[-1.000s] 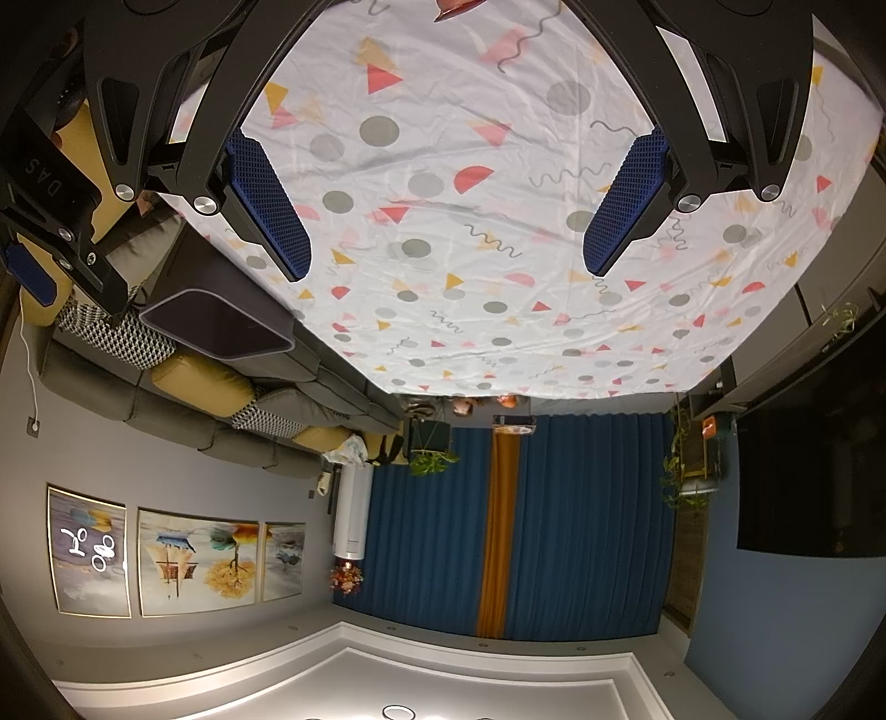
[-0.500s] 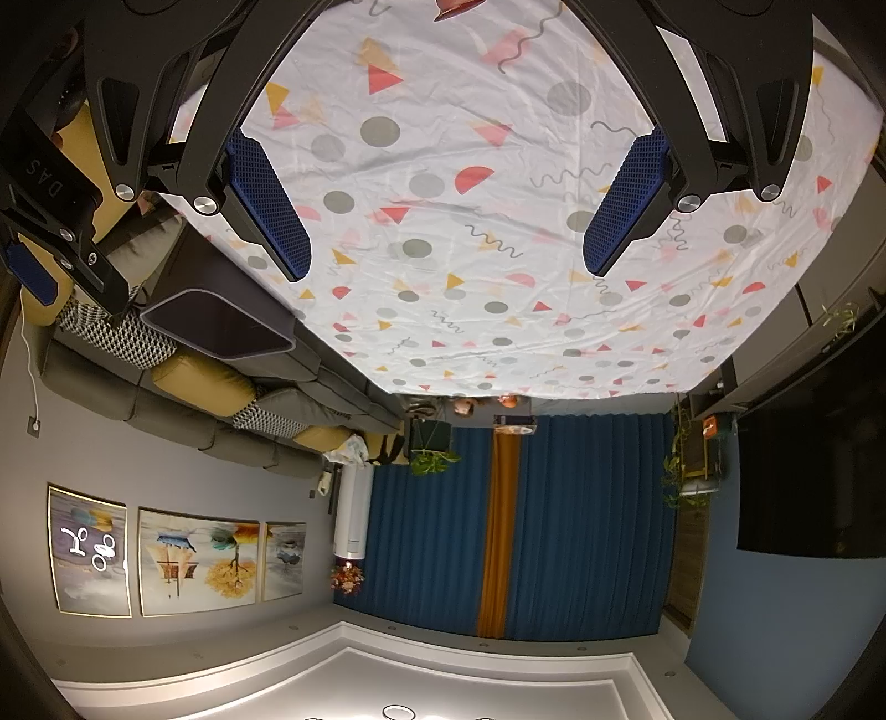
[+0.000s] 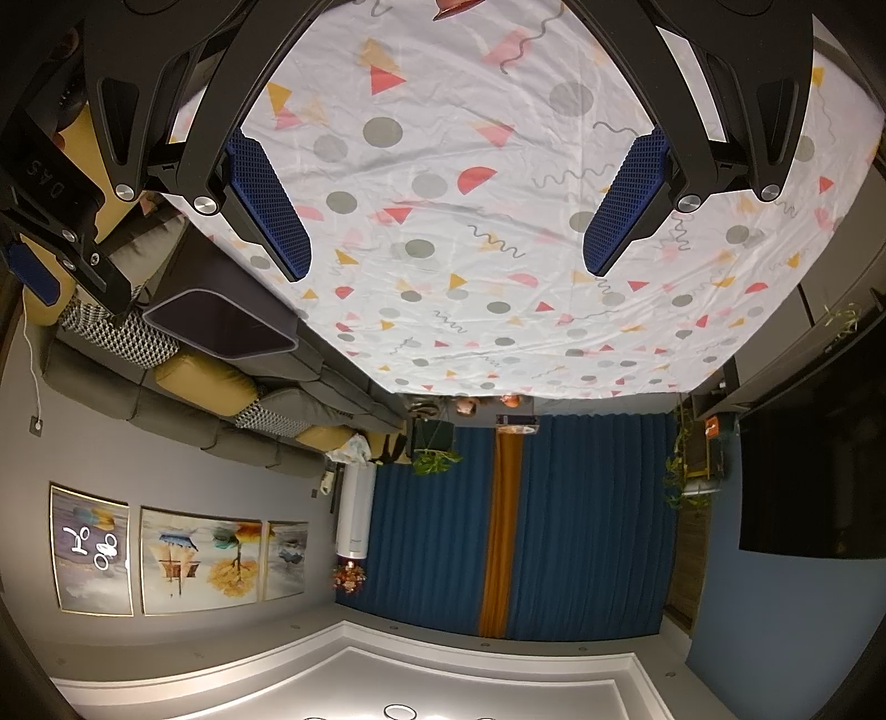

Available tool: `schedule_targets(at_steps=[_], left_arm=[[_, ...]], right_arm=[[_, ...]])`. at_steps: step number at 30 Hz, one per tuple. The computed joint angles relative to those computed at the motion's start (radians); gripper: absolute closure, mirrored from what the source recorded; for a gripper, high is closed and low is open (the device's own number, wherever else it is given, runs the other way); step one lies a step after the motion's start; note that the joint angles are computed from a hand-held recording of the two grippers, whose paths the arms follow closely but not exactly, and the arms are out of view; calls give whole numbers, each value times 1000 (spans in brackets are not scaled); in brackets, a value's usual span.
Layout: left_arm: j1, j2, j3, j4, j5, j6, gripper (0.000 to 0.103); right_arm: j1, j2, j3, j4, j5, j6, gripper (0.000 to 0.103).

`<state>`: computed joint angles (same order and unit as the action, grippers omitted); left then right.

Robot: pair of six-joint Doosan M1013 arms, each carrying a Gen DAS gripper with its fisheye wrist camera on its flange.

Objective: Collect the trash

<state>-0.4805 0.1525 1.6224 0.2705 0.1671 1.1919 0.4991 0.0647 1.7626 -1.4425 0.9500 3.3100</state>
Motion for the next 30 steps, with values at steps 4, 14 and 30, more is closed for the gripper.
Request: schedule_targets(at_steps=[4,14,30], left_arm=[[-9,-1,4,59,-4,-65,6],[-12,-3,8,104,-1,-109,12],[-5,0,0,27,14,-36,12]], right_arm=[[0,1,-1,0,0,0,5],[0,1,-1,2,0,1,5],[0,5,-4,-2,-2,4,5]])
